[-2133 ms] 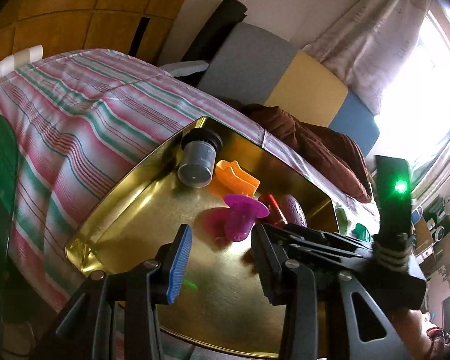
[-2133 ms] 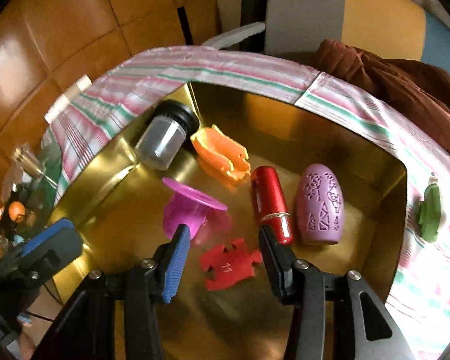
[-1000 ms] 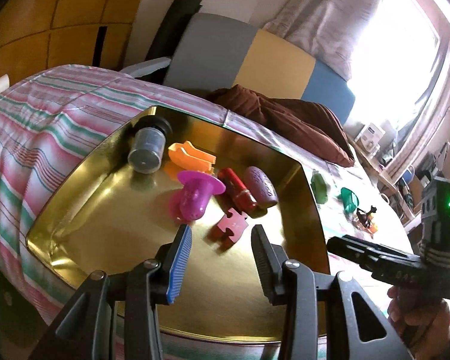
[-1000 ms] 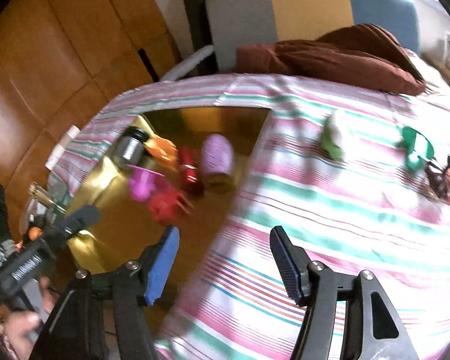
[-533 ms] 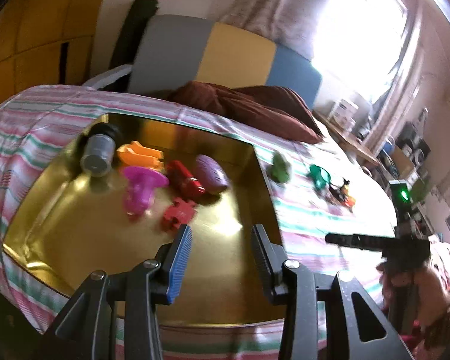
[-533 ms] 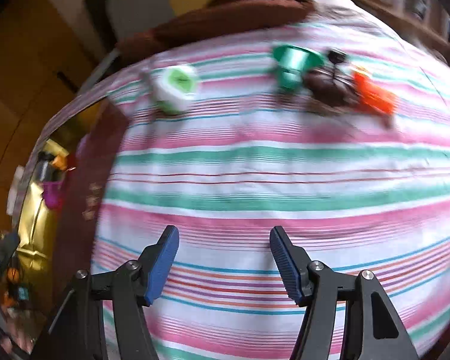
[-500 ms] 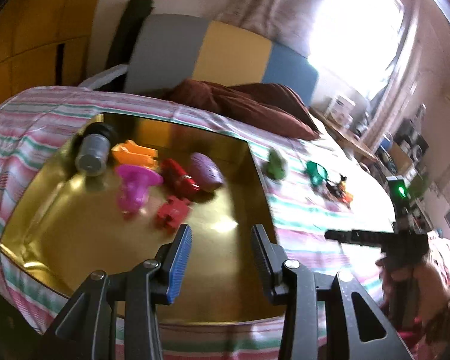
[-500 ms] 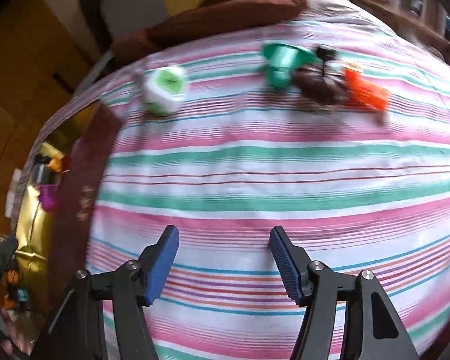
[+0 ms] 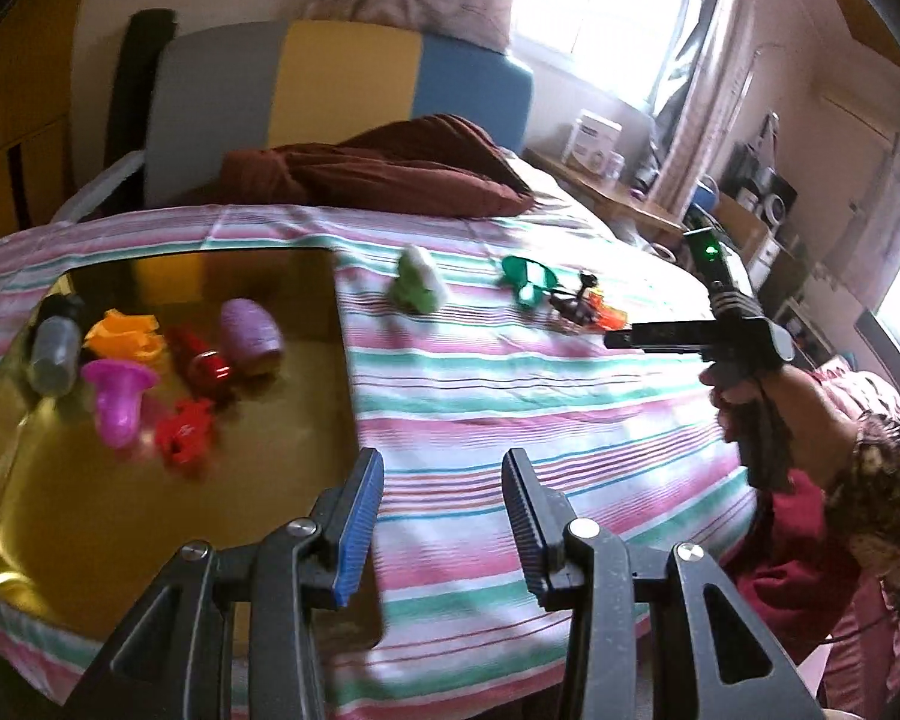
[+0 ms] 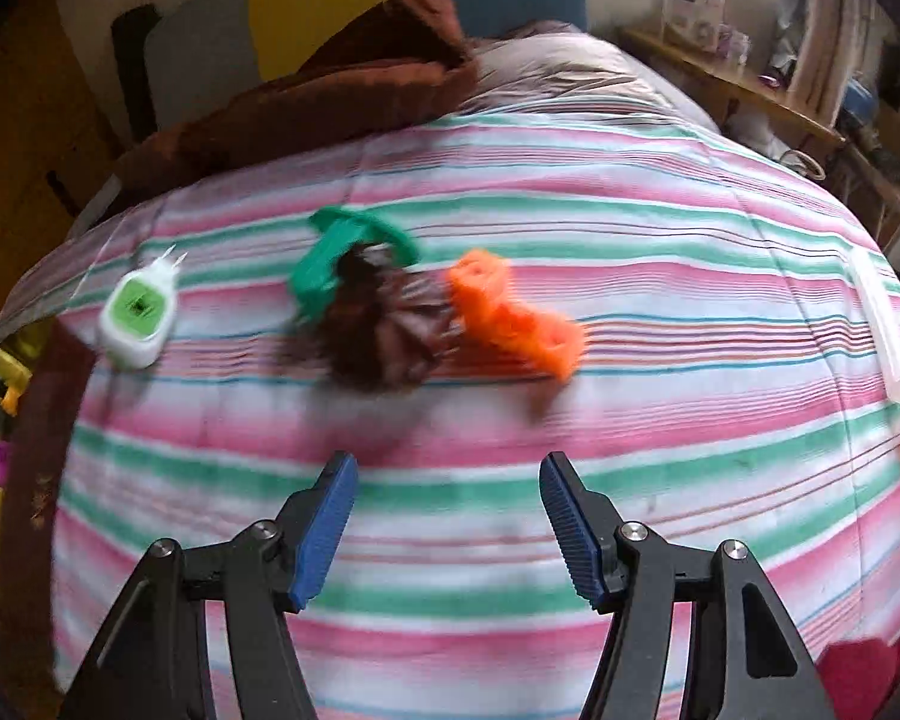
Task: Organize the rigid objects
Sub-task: 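Move the left tool to the white-green bottle on the cover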
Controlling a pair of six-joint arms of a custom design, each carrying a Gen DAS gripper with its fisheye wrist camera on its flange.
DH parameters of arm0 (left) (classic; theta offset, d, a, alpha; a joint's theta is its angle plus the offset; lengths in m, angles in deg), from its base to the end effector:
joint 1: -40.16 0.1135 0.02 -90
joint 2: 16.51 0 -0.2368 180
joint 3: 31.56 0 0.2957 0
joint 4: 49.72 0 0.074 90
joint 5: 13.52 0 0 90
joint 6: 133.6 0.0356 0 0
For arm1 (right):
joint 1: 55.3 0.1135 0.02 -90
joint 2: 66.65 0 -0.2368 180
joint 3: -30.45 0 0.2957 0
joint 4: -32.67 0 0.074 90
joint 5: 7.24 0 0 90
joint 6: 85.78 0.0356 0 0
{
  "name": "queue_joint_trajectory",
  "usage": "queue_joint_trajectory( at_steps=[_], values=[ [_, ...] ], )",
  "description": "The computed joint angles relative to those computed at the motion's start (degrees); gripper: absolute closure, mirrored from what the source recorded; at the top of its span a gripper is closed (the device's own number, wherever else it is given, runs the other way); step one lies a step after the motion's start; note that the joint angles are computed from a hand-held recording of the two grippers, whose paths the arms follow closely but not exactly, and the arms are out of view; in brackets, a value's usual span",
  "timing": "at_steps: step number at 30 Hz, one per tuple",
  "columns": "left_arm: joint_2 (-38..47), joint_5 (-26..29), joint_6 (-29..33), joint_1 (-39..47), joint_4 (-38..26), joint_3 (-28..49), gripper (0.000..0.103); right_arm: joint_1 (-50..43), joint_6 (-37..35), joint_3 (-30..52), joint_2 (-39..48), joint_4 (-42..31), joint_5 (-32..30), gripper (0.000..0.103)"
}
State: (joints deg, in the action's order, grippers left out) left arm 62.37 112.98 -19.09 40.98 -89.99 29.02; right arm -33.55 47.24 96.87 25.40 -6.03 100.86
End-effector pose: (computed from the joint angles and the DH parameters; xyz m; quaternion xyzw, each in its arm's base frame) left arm 0.3089 -0.0168 0.1654 0.2707 0.8773 -0.2377 0.3171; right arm 0.3216 0.1164 0.1250 0.2120 0.9399 -0.0120 0.2674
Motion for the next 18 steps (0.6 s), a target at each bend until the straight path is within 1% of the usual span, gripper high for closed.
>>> queue_joint_trajectory(
  at_steps=[1, 3, 5, 7, 10, 12, 14, 18],
  values=[
    [0.70, -0.18, -0.41, -0.71, -0.24, 0.71, 0.062, -0.53, 0.42, -0.71, 0.07, 1.17, -0.54, 0.038],
    [2.61, -1.10, -2.29, -3.33, -0.37, 3.03, 0.062, -2.00, 3.49, -1.27, 0.46, 1.71, -4.42, 0.038],
    [5.04, -2.83, -4.29, -6.60, -0.45, 6.15, 0.062, -3.14, 5.59, -3.09, -0.68, 5.46, -7.86, 0.038],
    [8.45, -3.06, -6.41, -9.18, -0.86, 10.06, 0.062, -3.33, 5.57, -3.80, -2.02, 6.52, -8.37, 0.038],
    [14.59, -5.34, -11.15, -13.48, -0.09, 17.03, 0.062, -3.18, 4.49, -3.85, -3.39, 6.61, -7.66, 0.038],
    [18.24, -8.12, -13.46, -15.47, 0.65, 20.99, 0.062, -3.46, 4.89, -3.91, -4.02, 6.48, -7.84, 0.037],
    [23.54, -11.82, -14.84, -17.94, 1.38, 26.63, 0.062, -3.88, 6.07, -4.44, -4.48, 7.13, -8.96, 0.037],
    [34.65, -18.73, -17.90, -20.48, 0.09, 38.34, 0.062, -5.05, 6.98, -6.41, -6.20, 8.89, -10.98, 0.037]
  ],
)
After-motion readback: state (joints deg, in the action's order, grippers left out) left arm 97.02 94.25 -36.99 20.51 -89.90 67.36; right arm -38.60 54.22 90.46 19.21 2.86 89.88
